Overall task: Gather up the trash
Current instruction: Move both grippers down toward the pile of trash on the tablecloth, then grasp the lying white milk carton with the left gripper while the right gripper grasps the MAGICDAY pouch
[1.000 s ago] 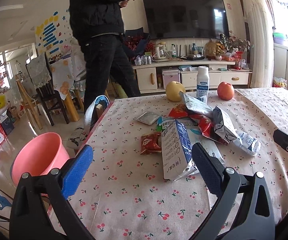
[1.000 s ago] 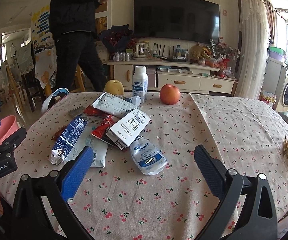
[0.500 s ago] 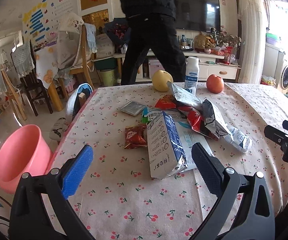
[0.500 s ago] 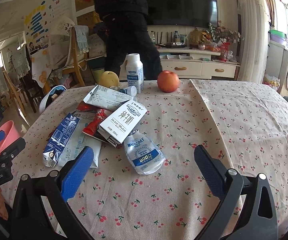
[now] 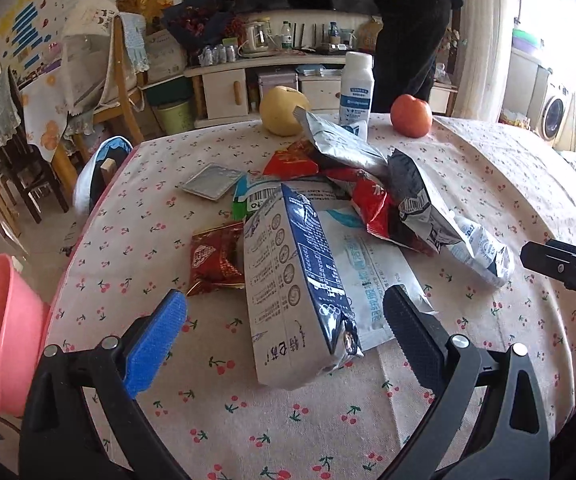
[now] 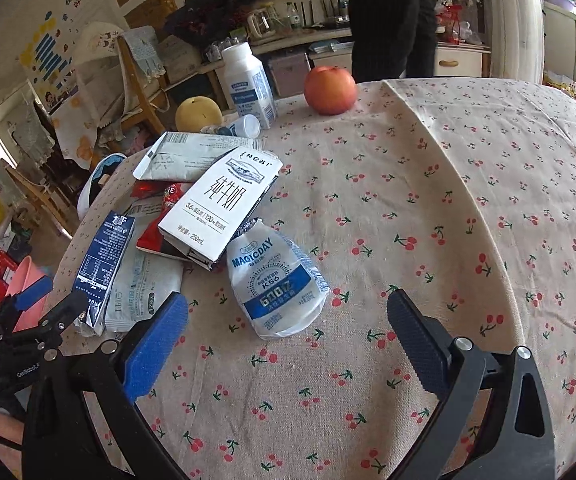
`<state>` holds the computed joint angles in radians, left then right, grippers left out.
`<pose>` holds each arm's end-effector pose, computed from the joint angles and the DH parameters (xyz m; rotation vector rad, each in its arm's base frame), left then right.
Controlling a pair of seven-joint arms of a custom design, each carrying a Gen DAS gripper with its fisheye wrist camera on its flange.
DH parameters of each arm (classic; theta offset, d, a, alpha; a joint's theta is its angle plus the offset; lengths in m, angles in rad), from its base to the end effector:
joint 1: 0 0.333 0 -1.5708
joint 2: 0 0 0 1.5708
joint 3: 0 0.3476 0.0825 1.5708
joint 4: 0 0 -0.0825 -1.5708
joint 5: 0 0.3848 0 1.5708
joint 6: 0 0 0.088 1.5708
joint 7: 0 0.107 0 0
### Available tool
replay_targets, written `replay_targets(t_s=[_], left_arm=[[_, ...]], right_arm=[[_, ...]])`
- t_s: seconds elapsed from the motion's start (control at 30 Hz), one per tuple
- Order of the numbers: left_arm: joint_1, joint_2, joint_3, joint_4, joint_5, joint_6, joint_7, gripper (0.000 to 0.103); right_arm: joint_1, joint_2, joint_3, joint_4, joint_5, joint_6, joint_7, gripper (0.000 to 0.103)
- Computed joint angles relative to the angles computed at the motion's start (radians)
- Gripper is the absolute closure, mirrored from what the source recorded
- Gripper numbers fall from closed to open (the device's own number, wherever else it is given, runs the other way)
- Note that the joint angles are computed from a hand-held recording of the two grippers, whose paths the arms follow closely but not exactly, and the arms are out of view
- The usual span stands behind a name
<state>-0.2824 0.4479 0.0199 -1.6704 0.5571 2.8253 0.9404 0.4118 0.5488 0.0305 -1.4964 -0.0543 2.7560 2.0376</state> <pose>0.6963 -0.2172 0.4498 -1.6658 1.8536 -0.6863 0.6956 0.3259 0.4606 -1.7444 1.7307 -0.3253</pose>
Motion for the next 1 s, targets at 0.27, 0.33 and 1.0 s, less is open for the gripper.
replay_targets(t_s=[0.27,0.33,1.0], left_arm=[[0.108,0.047,-0.110,0.058,-0.222,-0.050,0.161,0.004],[0.162,0.056,-0.168,0.063,-0.325,-0.055,0.242,0.004],[0.267,0.151,-0.280,0.159,-0.784,-0.100,0.524,0.038]], right_arm=[[0.031,0.112,-0.011,0.183,-0.050,-0.109,-0.097,0.006],[0.055,0.148,-0.033,0.246,-0.089,-0.152,-0.113,0.006],[0.069,0.277,-0.052,0.445,-0.106,-0.286,-0.157,0.039]])
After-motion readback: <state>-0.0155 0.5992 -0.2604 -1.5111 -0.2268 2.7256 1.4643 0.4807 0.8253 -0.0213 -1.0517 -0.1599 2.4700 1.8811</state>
